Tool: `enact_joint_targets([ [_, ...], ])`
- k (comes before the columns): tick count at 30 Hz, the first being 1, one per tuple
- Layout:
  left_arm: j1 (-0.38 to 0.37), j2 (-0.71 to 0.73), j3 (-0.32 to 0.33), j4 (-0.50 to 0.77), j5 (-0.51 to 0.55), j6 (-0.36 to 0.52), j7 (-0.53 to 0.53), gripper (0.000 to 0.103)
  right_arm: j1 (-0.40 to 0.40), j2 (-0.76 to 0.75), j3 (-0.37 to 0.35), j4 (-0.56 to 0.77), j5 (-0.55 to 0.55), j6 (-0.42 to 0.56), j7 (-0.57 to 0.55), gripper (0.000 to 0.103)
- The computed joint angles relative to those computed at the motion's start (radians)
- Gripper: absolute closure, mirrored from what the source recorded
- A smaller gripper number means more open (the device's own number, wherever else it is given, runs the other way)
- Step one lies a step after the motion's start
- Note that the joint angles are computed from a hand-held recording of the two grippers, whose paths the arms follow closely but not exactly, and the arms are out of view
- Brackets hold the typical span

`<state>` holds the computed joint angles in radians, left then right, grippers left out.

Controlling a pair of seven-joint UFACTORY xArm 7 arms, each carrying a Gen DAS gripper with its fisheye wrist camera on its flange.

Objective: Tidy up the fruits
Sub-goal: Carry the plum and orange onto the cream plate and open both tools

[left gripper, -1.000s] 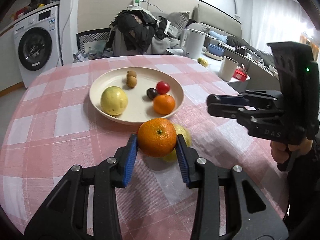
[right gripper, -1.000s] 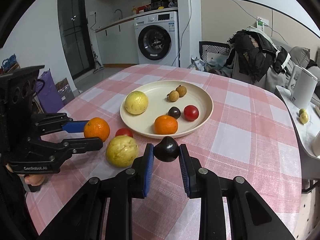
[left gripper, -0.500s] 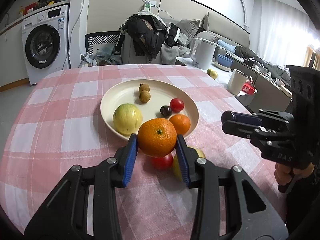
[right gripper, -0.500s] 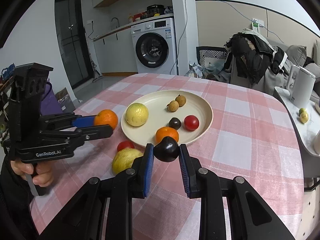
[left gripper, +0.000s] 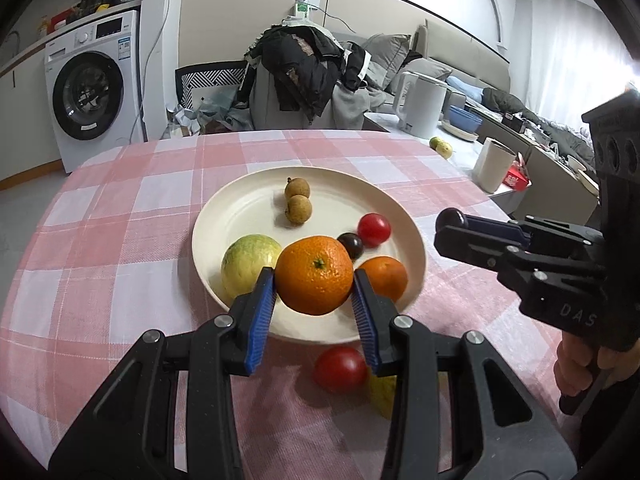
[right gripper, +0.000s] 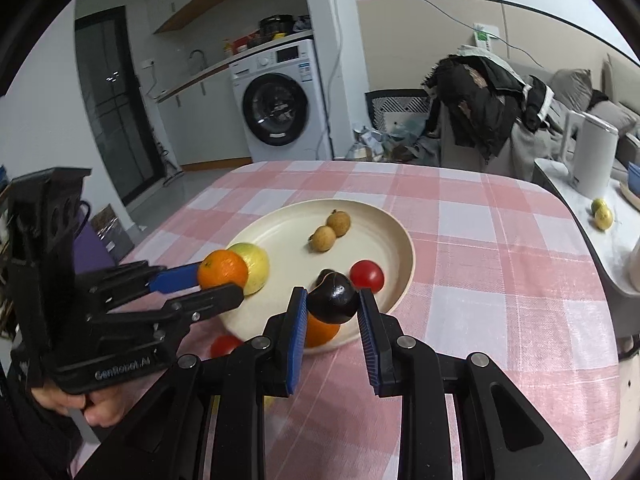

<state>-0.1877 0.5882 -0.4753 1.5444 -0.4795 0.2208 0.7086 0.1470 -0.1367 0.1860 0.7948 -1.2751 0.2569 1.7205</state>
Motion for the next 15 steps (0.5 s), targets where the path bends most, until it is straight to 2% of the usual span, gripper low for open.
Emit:
enact_joint_targets([
  [7,-0.034,0.038,0.029,0.049,0.047,0.006,-0.037,0.068,0.009,0.072,-0.030,0.043,0.016,0.006,0.022,0.077],
  [15,-0.045,0.030,0.033,0.021,0.093,-0.019,-0.036,0.068,0.033,0.111,-0.063,0.066,0.011,0.020,0.049,0.077],
])
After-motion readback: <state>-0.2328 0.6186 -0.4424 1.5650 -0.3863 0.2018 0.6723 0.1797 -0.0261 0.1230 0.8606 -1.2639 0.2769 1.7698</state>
